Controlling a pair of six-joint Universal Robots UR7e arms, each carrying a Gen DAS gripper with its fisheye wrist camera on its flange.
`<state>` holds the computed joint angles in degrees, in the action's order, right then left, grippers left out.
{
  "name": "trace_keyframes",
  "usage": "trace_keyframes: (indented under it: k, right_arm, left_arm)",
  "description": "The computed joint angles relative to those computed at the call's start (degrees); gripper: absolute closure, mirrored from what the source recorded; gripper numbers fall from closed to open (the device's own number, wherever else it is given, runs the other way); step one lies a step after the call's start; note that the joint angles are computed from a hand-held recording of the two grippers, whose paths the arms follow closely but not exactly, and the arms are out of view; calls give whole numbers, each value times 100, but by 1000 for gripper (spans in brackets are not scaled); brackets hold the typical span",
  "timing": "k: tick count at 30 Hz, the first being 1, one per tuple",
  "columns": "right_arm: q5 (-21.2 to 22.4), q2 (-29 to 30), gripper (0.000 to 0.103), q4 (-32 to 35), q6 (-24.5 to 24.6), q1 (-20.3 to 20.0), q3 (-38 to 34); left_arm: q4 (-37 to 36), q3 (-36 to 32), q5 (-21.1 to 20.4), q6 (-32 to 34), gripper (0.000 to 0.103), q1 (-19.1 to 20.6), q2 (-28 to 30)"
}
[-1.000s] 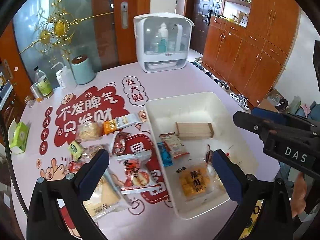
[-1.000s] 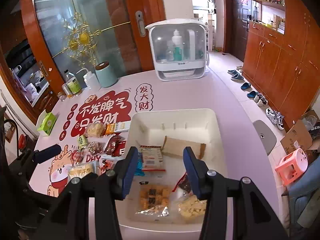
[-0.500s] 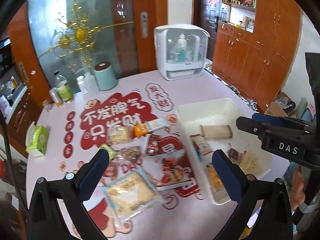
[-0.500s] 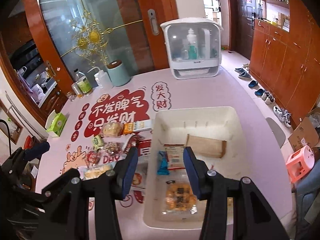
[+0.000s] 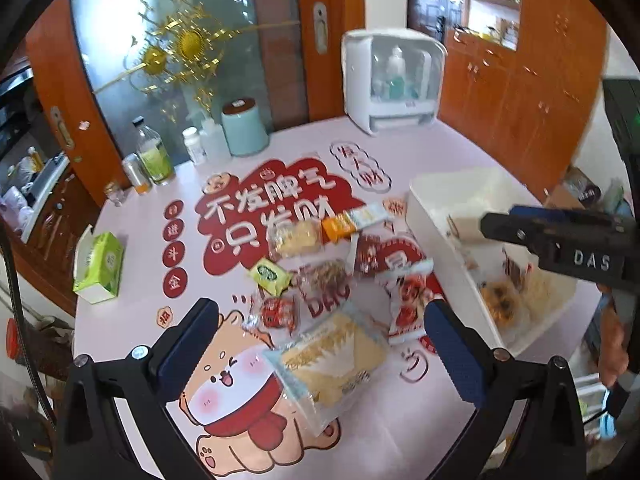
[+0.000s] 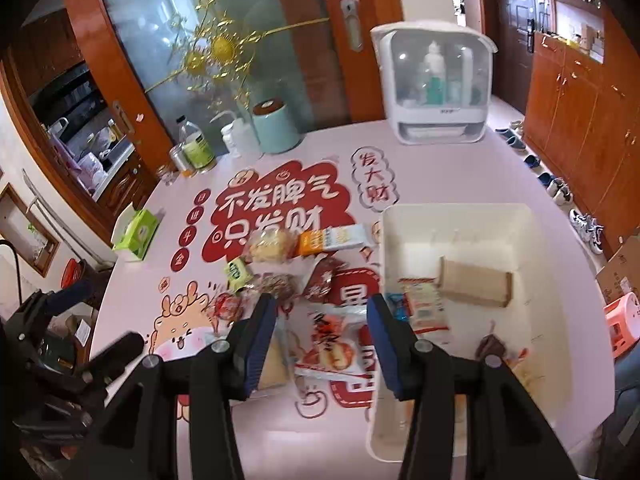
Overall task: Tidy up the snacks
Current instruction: 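Move both open tools back toward the remaining bread packs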
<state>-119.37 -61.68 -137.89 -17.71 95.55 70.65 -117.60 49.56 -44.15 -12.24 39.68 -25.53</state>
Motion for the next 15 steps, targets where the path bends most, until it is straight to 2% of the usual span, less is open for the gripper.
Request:
trace_keyframes:
  k: [3, 5, 10, 15]
  right_arm:
    - [-26, 95, 46, -32, 77, 10, 78]
    - [-10, 145, 45, -63, 138, -9, 156]
    - [-113, 360, 45, -34, 432, -105, 314]
    - [-521, 620, 45, -130, 577, -180, 379]
  left_arm:
    - [-81, 219, -263, 237, 1, 105, -69]
    - [-269, 466, -502, 519, 1, 217, -123]
    - [-157, 815, -1094, 834, 1, 555, -106]
    - [-55, 793, -1349, 910, 1, 802, 49]
